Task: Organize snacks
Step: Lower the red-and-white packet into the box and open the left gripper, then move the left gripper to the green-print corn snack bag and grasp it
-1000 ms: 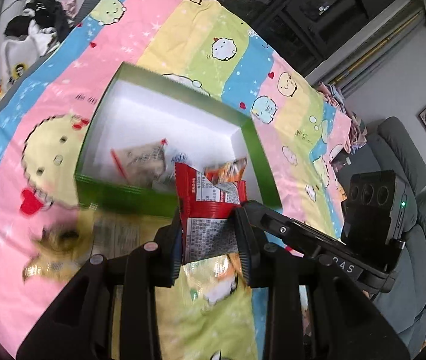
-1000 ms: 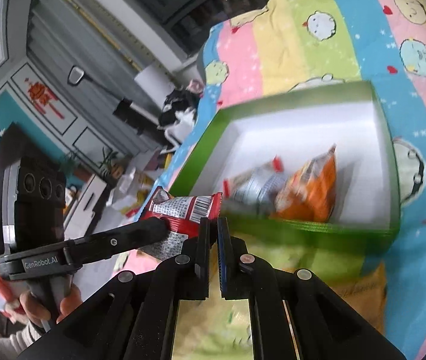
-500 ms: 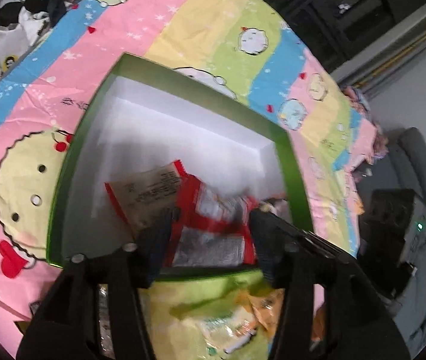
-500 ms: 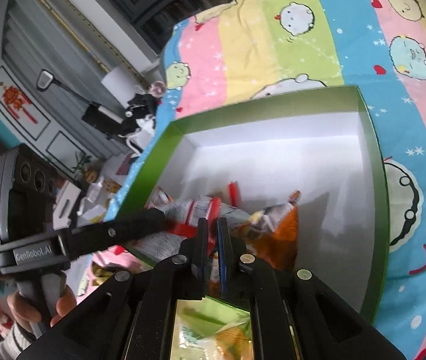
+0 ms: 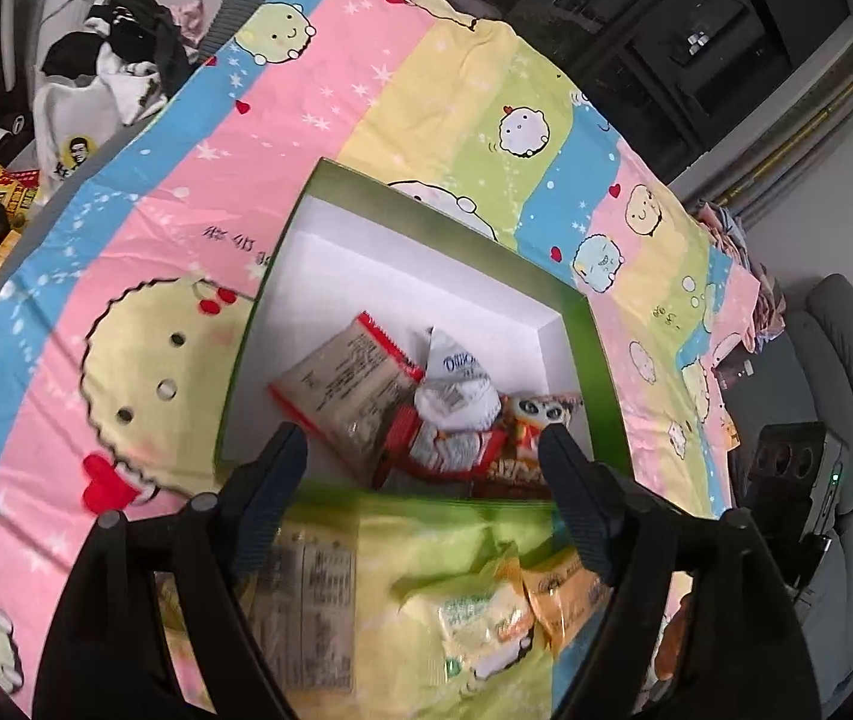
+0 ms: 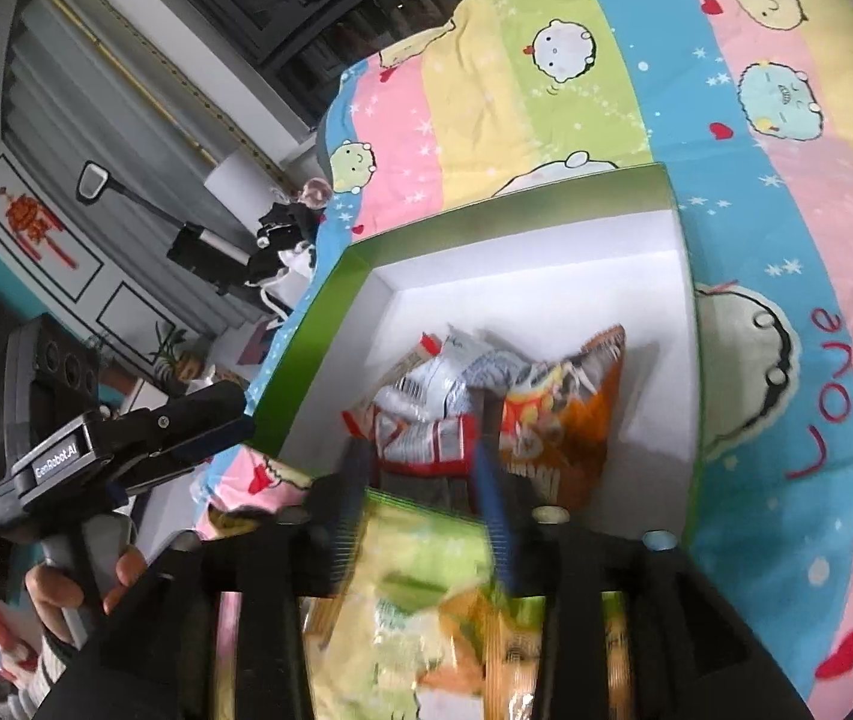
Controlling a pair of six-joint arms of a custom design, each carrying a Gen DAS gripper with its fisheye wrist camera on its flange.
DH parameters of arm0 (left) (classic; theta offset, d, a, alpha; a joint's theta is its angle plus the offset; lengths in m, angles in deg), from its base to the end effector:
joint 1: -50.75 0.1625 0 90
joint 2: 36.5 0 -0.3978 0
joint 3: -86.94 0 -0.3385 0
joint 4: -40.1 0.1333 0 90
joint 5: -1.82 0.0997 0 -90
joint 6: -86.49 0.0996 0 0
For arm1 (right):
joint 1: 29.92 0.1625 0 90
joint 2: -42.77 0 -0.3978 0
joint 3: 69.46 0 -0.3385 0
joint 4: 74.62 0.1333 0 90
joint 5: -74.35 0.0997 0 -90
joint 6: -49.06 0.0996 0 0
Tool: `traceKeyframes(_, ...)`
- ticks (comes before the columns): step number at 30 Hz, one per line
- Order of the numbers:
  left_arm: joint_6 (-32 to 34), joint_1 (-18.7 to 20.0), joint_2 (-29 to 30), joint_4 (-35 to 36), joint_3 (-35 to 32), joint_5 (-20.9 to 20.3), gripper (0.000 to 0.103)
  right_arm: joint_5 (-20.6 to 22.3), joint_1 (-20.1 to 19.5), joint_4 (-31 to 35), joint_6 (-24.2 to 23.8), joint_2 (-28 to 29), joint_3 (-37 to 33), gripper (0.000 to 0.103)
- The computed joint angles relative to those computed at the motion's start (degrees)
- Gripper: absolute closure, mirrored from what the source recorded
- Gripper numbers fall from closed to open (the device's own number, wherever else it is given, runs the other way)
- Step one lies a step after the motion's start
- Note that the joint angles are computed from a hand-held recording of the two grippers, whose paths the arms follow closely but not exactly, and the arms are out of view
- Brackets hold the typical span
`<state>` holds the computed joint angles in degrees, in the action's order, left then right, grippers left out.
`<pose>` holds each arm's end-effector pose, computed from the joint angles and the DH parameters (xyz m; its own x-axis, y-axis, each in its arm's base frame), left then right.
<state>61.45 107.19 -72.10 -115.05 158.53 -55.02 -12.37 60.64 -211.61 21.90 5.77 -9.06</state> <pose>-0.2443 -0.7080 0.1709 -0.9698 -0.0899 -0.2265 0.0798 0.7612 -0.6436 0.1464 -0.7581 0.2162 -0.8839 -0.4474 0.1360 -0.4636 0.8004 -0.3800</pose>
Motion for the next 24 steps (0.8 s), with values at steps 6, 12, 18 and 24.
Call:
traceKeyframes(6, -1.7, -1.4, -3.0, -2.1, 6.6, -0.6, 0.015, 0.6, -0.8, -3.2, -0.4, -5.3, 8.5, 0.055)
traceKeyframes(12, -5.4, -2.1, -5.8, -5.3, 13.9, -3.9, 0.004, 0.9, -1.9, -4.8, -1.1, -10.2, 15.8, 0.054)
traceKeyframes(18, -9.6, -2.7, -6.2, -8.3, 18.7, -8.1, 0.004, 0.8, -3.5, -4.5, -1.0, -13.7, 22.5, 0.054)
traceKeyframes(24, -13.7, -2.4, -4.2, -9.0, 19.7, -12.1, 0.004, -0.8, -4.4, -4.0, -0.9, -14.2, 26.0, 0.054)
